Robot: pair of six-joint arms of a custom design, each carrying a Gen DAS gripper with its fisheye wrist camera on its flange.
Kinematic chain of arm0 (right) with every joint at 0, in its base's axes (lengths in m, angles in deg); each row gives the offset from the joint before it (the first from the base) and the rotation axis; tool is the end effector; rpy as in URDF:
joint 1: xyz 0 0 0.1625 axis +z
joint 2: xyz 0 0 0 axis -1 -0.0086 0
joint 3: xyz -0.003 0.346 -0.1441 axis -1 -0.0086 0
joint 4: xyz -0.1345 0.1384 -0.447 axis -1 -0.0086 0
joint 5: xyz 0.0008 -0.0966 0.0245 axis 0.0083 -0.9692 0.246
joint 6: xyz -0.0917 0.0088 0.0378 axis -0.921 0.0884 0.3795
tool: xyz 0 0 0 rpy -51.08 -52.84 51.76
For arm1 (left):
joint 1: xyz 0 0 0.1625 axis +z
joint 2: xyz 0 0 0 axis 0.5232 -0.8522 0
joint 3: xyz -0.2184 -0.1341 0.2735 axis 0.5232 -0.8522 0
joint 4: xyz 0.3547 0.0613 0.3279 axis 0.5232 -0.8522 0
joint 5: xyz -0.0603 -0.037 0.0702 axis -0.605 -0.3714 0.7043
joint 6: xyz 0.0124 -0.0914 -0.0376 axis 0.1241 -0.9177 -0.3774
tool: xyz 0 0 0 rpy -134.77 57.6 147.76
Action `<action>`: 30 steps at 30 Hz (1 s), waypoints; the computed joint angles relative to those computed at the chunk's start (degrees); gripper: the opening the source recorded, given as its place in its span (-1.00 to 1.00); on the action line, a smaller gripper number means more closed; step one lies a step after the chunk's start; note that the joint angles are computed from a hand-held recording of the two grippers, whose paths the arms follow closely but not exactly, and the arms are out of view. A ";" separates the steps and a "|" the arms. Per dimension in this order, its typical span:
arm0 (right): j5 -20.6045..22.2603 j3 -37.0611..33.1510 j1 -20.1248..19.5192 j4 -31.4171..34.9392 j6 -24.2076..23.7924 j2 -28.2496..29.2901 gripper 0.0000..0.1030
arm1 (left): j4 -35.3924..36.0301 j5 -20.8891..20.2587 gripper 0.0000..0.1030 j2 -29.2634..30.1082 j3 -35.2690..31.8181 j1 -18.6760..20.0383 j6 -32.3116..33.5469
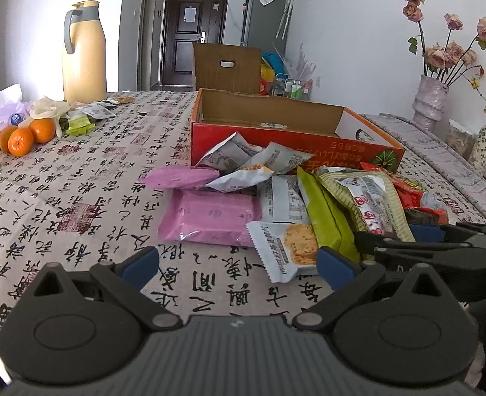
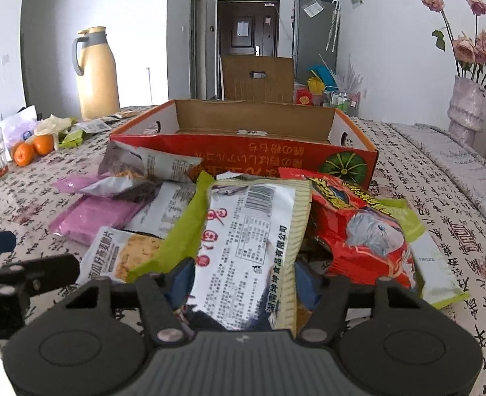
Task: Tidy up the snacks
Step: 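Grasp the white-and-yellow snack bar with the right gripper and lift, then grasp a silver snack packet with the left gripper while the right gripper carries the bar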
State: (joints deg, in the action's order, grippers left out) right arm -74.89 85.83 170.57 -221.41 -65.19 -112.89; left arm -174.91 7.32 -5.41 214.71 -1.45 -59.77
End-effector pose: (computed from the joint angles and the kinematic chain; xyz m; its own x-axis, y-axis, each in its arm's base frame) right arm 0.0460 -0.4770 0.2260 -0.6863 -0.2731 0.6741 -0.6788 0.5734 -0.4588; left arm -0.2909 -0.4273 -0.0137 -0.7721 -0.0482 -0.6337 0.5018 0.5656 -0.6544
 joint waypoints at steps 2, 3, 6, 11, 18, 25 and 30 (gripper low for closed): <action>0.54 0.08 -0.19 0.83 -0.36 -0.41 -0.05 | 0.44 -0.06 1.00 -0.11 -0.02 0.16 -0.45; 0.45 0.15 -0.10 0.76 -0.50 -0.44 -0.11 | 0.71 -0.07 1.00 -0.20 -0.02 0.21 -0.74; 1.30 0.41 -0.28 1.51 -0.30 -1.17 -0.26 | 1.37 -0.08 1.00 -0.55 0.05 0.37 -1.42; 5.63 1.74 -1.45 2.50 0.66 -4.39 -0.31 | 3.94 0.26 1.00 -1.13 -0.16 0.64 -3.34; 11.96 3.34 -2.84 2.70 1.32 -9.82 -0.31 | 6.88 0.03 1.00 0.02 -2.52 1.42 -3.51; 14.32 2.69 -4.93 1.39 3.15 -12.21 -0.31 | 8.98 -0.90 1.00 3.42 -7.24 2.49 -1.74; 16.11 1.92 -7.61 1.05 4.67 -12.88 -0.31 | 14.35 -1.60 1.00 6.07 -11.49 3.90 -3.89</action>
